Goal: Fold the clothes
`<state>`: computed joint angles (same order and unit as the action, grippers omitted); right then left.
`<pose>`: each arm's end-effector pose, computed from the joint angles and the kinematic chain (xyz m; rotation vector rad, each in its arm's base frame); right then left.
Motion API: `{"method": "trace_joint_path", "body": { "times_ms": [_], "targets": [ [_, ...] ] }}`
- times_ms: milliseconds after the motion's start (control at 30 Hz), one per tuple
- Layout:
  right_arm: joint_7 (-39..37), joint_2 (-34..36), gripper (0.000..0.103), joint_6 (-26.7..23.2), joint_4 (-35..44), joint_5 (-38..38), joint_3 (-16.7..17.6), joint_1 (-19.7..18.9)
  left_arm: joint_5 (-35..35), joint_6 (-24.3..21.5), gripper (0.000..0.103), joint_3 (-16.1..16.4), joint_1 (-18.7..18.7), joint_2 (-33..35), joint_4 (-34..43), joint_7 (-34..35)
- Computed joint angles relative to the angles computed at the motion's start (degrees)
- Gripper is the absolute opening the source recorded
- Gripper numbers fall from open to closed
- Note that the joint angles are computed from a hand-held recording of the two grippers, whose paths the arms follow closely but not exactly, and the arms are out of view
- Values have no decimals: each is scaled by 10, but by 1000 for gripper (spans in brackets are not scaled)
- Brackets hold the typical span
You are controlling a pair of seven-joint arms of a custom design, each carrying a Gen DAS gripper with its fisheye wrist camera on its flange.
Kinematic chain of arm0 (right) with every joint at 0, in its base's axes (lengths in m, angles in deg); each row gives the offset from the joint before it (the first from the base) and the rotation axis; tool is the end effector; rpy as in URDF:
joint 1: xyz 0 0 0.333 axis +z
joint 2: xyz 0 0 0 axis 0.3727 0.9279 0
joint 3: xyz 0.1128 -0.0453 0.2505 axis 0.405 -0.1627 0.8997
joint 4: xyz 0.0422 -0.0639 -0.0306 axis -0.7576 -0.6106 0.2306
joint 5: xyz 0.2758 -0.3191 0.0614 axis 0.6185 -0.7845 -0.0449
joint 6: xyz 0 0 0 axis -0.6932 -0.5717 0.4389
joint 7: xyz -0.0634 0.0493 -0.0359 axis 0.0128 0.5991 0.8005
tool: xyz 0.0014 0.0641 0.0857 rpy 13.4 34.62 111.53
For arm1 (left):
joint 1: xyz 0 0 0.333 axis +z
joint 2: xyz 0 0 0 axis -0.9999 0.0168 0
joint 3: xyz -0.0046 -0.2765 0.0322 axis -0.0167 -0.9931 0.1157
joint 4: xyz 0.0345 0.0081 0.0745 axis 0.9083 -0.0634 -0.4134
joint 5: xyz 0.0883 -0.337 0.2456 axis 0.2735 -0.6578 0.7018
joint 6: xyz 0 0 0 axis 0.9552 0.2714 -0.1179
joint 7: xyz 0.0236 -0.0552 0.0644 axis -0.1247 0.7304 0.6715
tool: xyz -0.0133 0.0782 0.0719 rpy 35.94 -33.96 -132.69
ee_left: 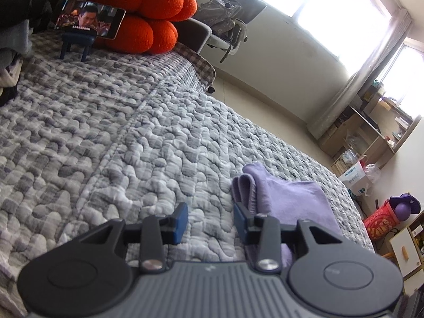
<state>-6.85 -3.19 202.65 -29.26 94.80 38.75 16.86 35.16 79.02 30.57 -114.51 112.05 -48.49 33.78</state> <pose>0.6987 0.0112 0.3332 -2.0666 0.4766 -0.6585 0.6670 -0.3040 0.3592 -2.1474 1.2331 -1.1543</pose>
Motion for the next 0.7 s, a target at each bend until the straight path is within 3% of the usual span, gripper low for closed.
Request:
{"method": "trace_joint_path", "body": {
  "times_ms": [133,333,467,600,700],
  "targets": [
    [-2,2,38,18,1,6,0,3,-1,14,39,4,-1,0,-3,-9],
    [122,16,23,-28,35,-25,-5,-13,-18,44,43,7,-3,11,5,-13],
    [245,37,20,-77,78,-61,-7,-29,-43,67,49,18,-14,29,23,-4],
    [306,51,19,-107,104,-83,-1,-42,-96,109,52,22,-14,55,45,12],
    [323,55,19,-119,111,-87,5,-50,-137,116,59,1,-3,71,62,54]
  ]
}}
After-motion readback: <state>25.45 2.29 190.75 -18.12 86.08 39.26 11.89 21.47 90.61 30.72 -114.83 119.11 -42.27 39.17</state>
